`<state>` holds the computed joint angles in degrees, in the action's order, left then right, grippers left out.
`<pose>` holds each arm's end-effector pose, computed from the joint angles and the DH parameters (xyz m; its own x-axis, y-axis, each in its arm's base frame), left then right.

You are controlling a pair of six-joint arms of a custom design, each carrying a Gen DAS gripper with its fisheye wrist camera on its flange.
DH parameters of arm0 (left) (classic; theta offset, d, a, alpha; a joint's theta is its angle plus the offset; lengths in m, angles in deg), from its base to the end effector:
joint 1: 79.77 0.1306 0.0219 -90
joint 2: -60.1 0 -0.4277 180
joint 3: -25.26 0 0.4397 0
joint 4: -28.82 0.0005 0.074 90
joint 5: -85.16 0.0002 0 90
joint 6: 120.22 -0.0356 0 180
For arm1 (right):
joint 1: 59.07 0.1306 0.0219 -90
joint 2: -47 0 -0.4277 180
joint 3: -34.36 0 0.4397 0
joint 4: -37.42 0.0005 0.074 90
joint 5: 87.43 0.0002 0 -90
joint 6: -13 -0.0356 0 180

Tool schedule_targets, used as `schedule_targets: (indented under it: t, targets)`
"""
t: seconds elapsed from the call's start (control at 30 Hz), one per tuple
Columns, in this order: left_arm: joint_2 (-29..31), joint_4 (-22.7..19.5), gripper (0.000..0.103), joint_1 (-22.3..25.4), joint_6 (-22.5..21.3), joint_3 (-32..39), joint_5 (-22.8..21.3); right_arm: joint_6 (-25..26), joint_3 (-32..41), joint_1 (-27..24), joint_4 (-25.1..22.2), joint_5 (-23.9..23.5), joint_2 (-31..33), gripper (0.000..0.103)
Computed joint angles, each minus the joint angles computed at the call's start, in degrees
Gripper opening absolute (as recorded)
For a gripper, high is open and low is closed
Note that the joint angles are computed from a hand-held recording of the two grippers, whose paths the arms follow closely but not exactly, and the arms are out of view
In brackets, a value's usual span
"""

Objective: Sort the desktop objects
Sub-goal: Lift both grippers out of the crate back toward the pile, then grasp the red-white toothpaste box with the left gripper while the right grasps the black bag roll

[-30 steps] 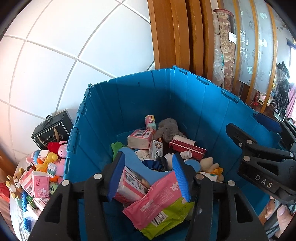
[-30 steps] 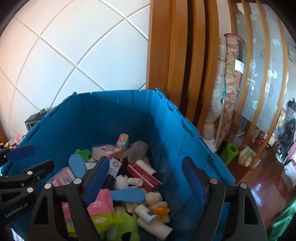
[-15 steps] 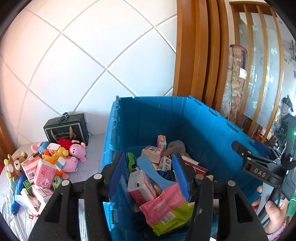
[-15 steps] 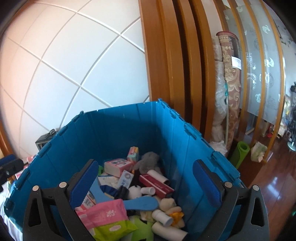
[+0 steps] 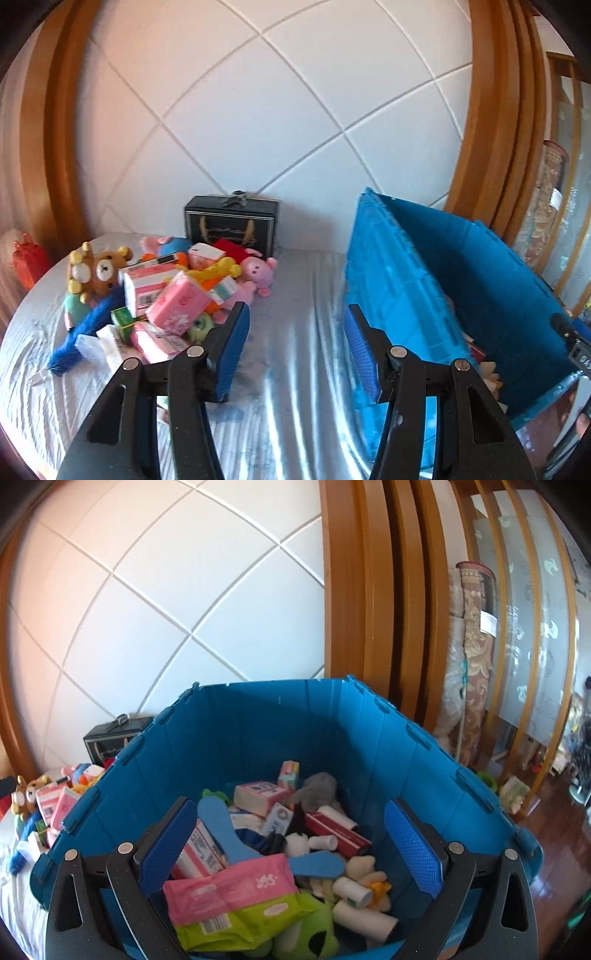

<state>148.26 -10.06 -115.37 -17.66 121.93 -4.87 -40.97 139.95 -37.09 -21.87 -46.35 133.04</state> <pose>0.4367 -0.3133 0.5676 -0.5278 0.1104 -0.8422 0.4784 0.8579 -0.1874 0.4366 0.2046 0.6420 -0.0186 -0.4243 -0.9053 -0.9823 0.1766 -0.0626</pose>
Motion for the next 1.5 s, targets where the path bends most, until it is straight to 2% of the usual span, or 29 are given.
schedule_targets:
  t: [0.1,0.27,0.47,0.57,0.7,0.8,1.0,1.1,1.23,1.33,1.5]
  targets:
    - [-0.1,-2.0,0.053,4.0,-1.8,-1.1,0.9,-0.5,-0.8,-0.4,-0.3,-2.9,-1.6,0.103]
    - [0.7,-6.4,0.053,10.2,-1.3,-2.8,1.0,1.0,-3.4,0.8,-3.2,-10.4,-6.4,0.103]
    - [1.1,-8.4,0.053,17.4,-1.6,-6.3,2.9,6.3,-7.6,6.4,-10.0,-15.0,-12.9,0.103]
    - [1.9,-9.2,0.053,20.2,-2.4,-7.5,3.8,8.6,-10.1,10.7,-13.0,-14.9,-16.2,0.103]
    - [3.0,-9.7,0.053,22.9,-3.0,-8.8,4.1,10.9,-13.9,18.5,-15.8,-11.4,-19.8,0.103]
    - [4.2,-9.9,0.053,24.1,-3.5,-9.5,4.5,10.7,-17.8,24.6,-15.5,-7.0,-22.0,0.103]
    - [7.8,-12.7,0.053,23.8,-3.6,-9.6,5.6,10.7,-26.3,35.3,-12.5,5.3,-22.5,0.103]
    - [10.1,-13.8,0.052,23.0,-2.6,-9.0,5.3,11.8,-29.5,38.1,-11.6,11.4,-20.6,0.103]
    - [13.4,-15.4,0.052,23.1,2.7,-7.1,7.7,13.9,-32.1,39.8,-10.3,18.3,-17.7,0.103]
    - [15.8,-16.6,0.052,22.4,5.6,-5.4,7.1,14.6,-32.5,40.1,-9.8,21.1,-15.2,0.103]
    - [19.2,-17.8,0.052,20.9,7.5,-2.9,7.0,14.1,-31.8,41.3,-8.9,23.7,-11.1,0.103]
